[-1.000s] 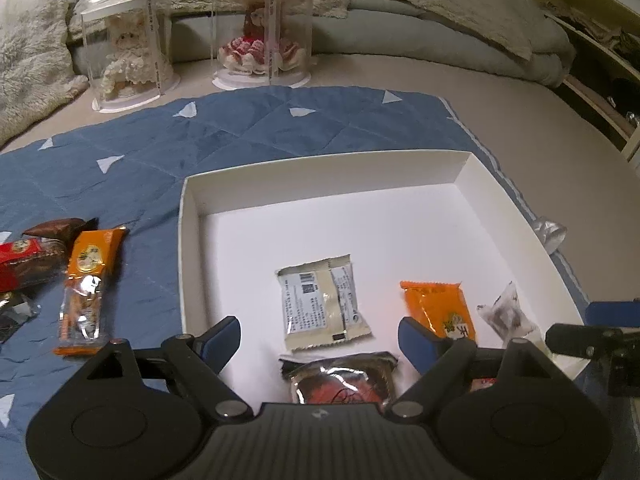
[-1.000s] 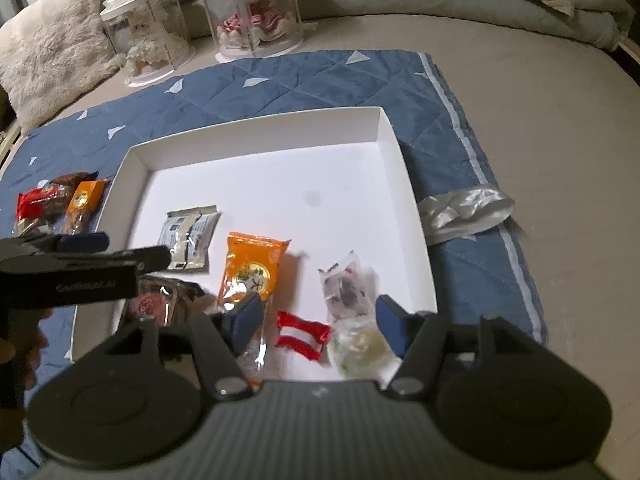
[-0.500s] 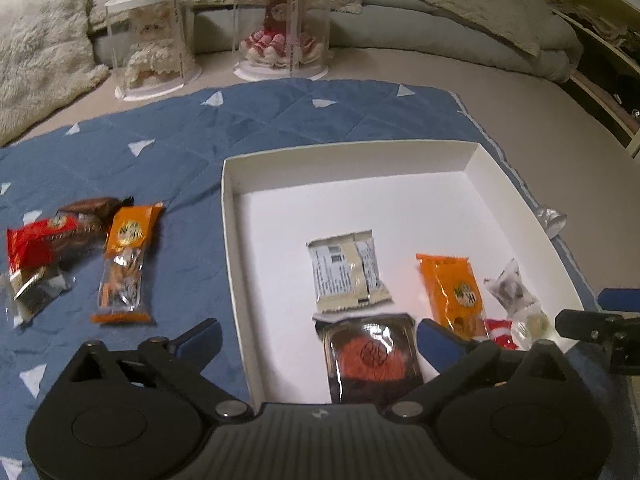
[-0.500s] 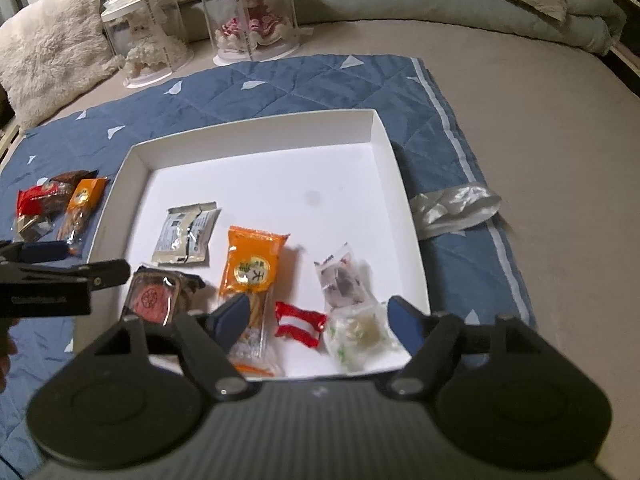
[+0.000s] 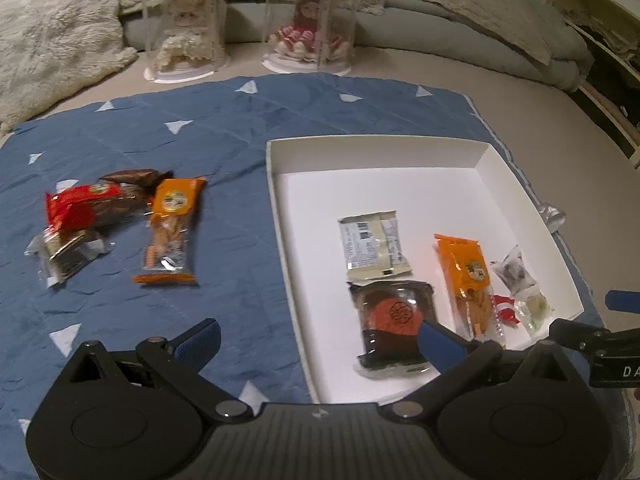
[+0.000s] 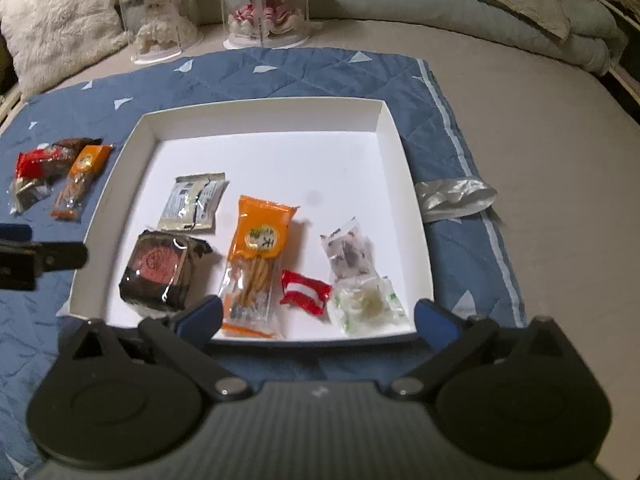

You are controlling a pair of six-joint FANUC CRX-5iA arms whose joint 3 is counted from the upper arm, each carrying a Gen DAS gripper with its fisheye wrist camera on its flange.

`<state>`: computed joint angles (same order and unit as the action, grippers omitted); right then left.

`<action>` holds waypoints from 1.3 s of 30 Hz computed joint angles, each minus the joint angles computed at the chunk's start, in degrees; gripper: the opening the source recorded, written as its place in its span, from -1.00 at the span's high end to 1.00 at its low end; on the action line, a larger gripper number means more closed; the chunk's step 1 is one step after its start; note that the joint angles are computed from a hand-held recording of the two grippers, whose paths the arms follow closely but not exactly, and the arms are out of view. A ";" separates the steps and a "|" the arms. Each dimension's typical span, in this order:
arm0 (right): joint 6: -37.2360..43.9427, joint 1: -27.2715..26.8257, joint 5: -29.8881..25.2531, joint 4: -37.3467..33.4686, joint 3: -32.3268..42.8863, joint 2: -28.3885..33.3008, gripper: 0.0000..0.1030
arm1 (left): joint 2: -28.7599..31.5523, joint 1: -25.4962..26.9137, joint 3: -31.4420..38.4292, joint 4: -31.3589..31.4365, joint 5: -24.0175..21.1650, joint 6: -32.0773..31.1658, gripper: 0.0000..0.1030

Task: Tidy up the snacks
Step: 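Move the left tool to the gold-foil packet while the right tool moves to the orange stick packet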

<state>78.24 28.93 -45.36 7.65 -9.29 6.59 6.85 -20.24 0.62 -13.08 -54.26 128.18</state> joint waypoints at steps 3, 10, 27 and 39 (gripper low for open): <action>-0.30 0.74 0.29 0.18 -0.45 -0.32 -0.99 | -1.69 0.46 -1.45 -0.61 0.01 0.37 -1.00; -1.77 2.61 1.38 0.52 -0.70 -0.53 -0.99 | -5.52 2.46 -4.88 -1.93 -0.65 1.34 -1.00; -3.43 9.03 4.99 -3.82 2.97 1.49 -0.99 | -16.59 12.20 -15.16 -3.06 0.66 1.91 -1.00; -3.71 14.17 18.80 -9.51 2.92 2.11 -0.99 | -20.24 19.48 -20.07 -9.53 4.36 10.40 -1.00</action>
